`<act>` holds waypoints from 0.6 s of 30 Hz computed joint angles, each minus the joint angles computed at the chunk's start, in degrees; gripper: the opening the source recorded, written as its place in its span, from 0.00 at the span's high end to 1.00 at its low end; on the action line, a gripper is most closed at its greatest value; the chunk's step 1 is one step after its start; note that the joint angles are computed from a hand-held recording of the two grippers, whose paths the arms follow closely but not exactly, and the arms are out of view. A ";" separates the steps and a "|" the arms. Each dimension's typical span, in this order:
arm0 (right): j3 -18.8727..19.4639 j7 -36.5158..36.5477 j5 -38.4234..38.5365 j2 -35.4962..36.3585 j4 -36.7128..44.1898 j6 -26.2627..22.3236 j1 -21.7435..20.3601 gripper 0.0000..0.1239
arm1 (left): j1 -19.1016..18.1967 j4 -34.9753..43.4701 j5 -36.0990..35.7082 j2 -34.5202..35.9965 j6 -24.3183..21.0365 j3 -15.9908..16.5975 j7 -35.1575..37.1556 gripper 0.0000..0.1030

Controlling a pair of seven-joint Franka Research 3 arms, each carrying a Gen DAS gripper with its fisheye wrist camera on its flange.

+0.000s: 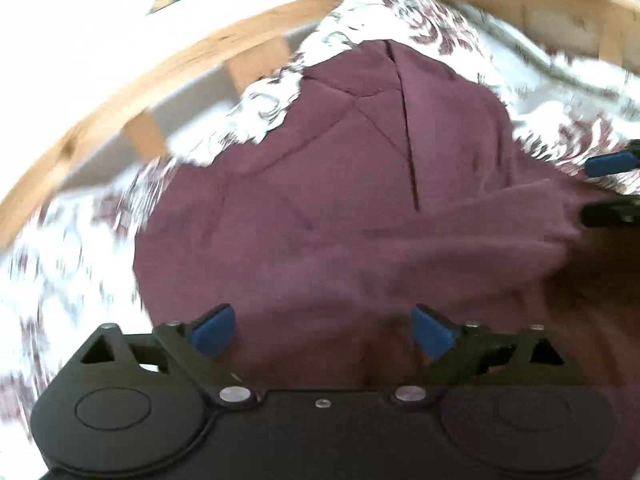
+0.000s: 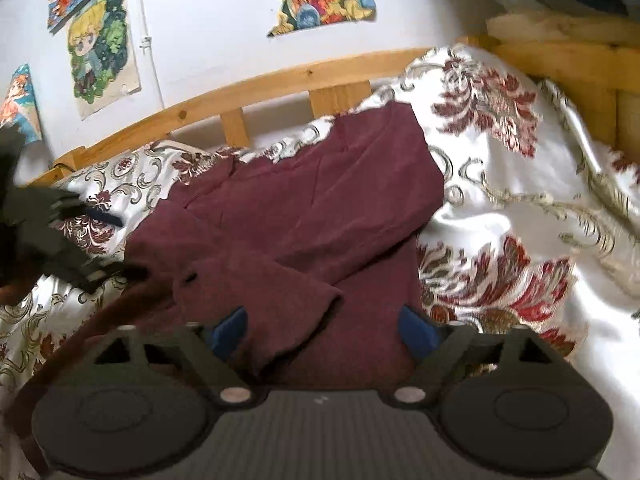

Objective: Fold small clothes

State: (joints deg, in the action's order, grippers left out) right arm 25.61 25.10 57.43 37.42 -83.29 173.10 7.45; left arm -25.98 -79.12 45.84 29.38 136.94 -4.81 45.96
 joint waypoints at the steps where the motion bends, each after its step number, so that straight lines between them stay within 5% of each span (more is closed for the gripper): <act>1: 0.75 -1.35 0.33 -0.29 -0.45 0.58 -0.42 0.22 | -0.24 -4.32 0.32 -2.82 1.19 0.13 -3.18 0.02; 6: 1.28 -5.75 -0.55 -2.81 -3.87 2.36 -0.34 0.17 | -0.96 -20.66 3.74 -13.69 2.46 -2.52 -17.18 0.01; 10: -4.10 -1.80 -6.42 -7.42 -8.60 0.06 3.14 0.17 | -0.46 -28.00 6.45 -18.43 3.27 -5.70 -22.78 0.01; 14: -10.10 2.74 -15.08 -13.69 -15.74 -1.90 7.06 0.17 | 0.91 -32.32 4.22 -21.09 4.69 -8.23 -22.99 0.01; 18: -8.32 -0.29 -14.04 -18.60 -22.50 -0.72 4.98 0.17 | 1.31 -34.65 5.44 -22.61 5.86 -9.41 -22.82 0.01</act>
State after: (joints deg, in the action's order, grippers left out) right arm 17.29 24.81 43.39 18.82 -105.79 172.38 12.43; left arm -24.67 -113.77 51.28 6.77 142.80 -14.22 23.15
